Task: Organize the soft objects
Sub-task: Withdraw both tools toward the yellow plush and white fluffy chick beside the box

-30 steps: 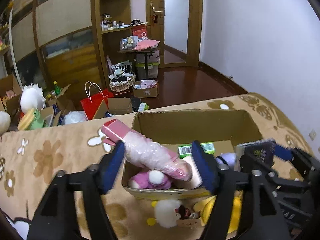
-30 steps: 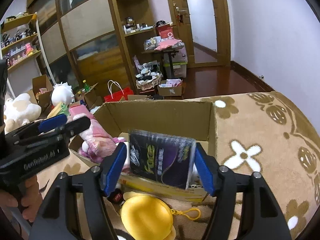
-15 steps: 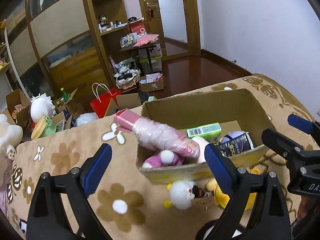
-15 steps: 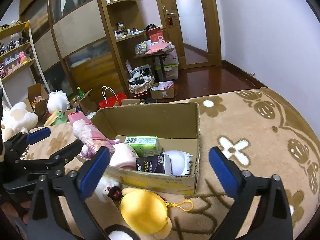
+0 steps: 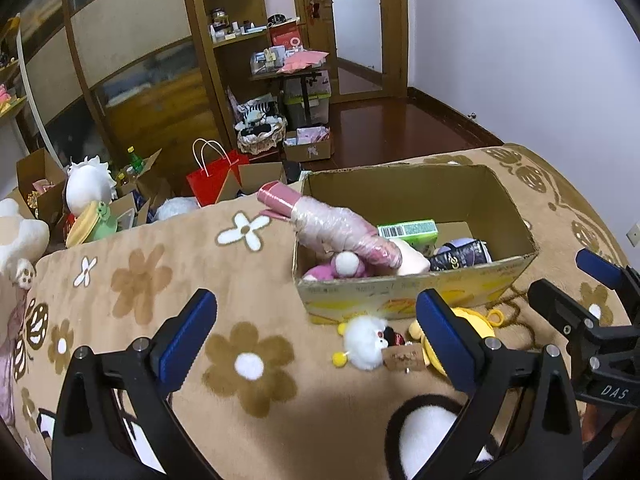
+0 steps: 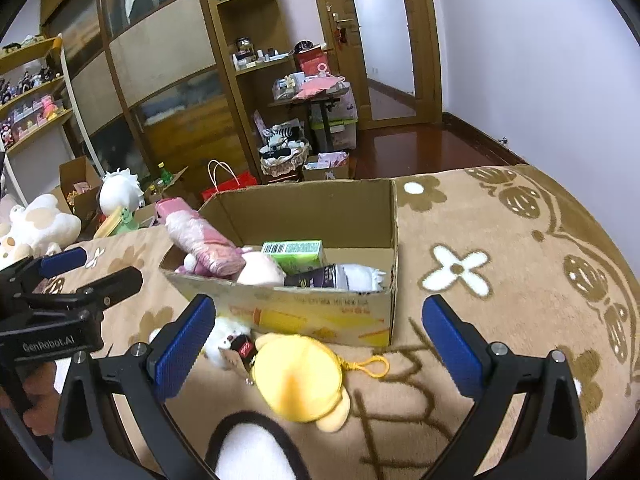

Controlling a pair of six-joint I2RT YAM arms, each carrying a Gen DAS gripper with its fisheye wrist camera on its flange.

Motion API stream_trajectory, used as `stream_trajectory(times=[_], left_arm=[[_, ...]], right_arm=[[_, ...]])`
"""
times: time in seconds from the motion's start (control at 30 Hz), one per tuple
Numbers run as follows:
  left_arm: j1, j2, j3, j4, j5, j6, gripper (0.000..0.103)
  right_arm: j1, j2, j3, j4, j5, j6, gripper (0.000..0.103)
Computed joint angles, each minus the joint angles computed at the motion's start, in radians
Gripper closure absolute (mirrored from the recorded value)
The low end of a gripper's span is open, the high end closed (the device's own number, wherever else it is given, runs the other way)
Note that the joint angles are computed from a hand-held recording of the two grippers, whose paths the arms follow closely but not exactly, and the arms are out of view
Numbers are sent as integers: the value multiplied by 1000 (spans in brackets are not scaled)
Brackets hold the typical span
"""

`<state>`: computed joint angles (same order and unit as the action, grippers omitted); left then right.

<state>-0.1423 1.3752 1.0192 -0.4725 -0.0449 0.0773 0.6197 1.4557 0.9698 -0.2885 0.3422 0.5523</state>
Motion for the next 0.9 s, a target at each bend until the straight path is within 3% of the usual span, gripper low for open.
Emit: stream_trajectory(times=[0.47,0.9], left_arm=[[19,64,40,-89,32,-6,4],[21,213,88,-77,46,-12,4]], right_arm=[[37,30,-13,-27,2,17,0],[21,139,5,13,-19,3,0]])
